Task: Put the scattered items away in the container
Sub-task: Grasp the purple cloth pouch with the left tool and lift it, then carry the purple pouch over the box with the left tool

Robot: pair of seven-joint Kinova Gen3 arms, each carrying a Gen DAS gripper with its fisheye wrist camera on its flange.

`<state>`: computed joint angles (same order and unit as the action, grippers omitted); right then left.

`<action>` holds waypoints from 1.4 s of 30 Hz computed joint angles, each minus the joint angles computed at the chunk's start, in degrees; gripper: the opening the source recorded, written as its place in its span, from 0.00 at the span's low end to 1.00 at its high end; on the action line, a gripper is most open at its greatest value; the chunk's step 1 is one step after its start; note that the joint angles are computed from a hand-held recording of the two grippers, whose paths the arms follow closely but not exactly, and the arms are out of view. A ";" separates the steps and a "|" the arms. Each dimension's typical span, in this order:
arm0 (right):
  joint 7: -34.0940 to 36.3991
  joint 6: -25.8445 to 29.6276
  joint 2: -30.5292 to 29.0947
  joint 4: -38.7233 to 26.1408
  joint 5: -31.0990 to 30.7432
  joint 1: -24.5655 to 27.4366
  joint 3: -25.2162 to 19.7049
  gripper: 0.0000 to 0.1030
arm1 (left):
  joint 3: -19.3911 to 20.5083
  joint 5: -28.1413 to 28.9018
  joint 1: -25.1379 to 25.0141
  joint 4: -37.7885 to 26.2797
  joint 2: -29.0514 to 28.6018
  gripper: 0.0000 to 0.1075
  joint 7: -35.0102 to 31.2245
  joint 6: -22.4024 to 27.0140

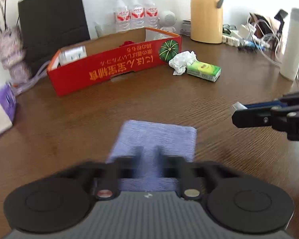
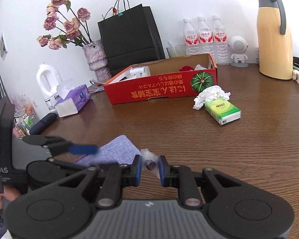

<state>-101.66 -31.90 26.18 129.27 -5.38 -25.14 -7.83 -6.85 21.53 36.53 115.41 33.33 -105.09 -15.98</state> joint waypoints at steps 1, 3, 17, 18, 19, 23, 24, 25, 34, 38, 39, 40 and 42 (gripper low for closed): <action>0.16 0.34 0.16 -0.23 -0.47 -0.25 0.29 0.17 | 2.07 -1.40 -1.59 0.97 0.32 0.01 1.27 -2.24; 0.11 1.95 0.50 -1.15 -1.33 -0.51 0.61 0.17 | 3.03 -1.40 -1.59 3.18 0.89 0.01 3.02 -6.90; 1.00 1.11 0.02 -1.02 -1.49 -1.30 0.55 0.17 | -12.47 -0.43 12.90 5.96 -0.87 0.95 2.91 -6.40; 0.98 1.07 -0.03 -0.93 -1.56 -1.31 0.52 0.17 | -11.84 -2.36 11.63 4.81 -0.28 0.95 2.88 -4.95; 0.97 0.97 -0.07 -0.82 -1.86 -1.46 0.57 0.17 | -10.66 -4.57 9.75 3.27 0.33 0.95 3.79 -2.77; 1.81 1.12 -0.13 -0.80 -3.86 -2.71 1.41 0.17 | -1.40 -12.90 -0.49 2.32 0.18 0.86 11.98 -1.24; 1.92 1.24 -0.13 -0.87 -4.20 -2.79 1.53 0.17 | 0.15 -14.44 -2.04 3.16 0.04 0.76 12.96 -2.62; 2.00 1.32 -0.13 -0.91 -4.50 -2.82 1.64 0.17 | 0.97 -15.05 -2.57 4.08 -0.06 0.69 13.01 -4.11; 2.97 1.04 -0.62 -1.65 -4.15 -2.78 1.64 0.17 | -9.05 0.89 12.16 9.91 -2.52 0.09 14.67 -16.48; 4.07 2.57 -1.96 -5.11 -2.33 -1.34 1.97 0.17 | -6.72 1.94 6.55 4.61 -4.37 0.09 14.20 -16.53; 5.05 2.47 -2.22 -6.38 -2.21 -1.32 2.48 0.17 | -6.75 1.30 5.11 1.95 -4.23 0.10 12.86 -15.24; 5.84 2.39 -2.40 -7.93 -1.63 -0.97 2.64 0.17 | -7.37 1.31 4.51 -0.70 -3.40 0.10 11.65 -14.88; 6.21 3.01 -2.58 -11.66 0.66 0.77 2.02 0.17 | -5.92 1.22 1.15 -6.01 -1.76 0.10 10.74 -14.58</action>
<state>-95.45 -28.90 23.60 117.62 -4.73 -24.38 -5.81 -12.77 22.74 37.68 109.40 31.57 -94.35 -30.56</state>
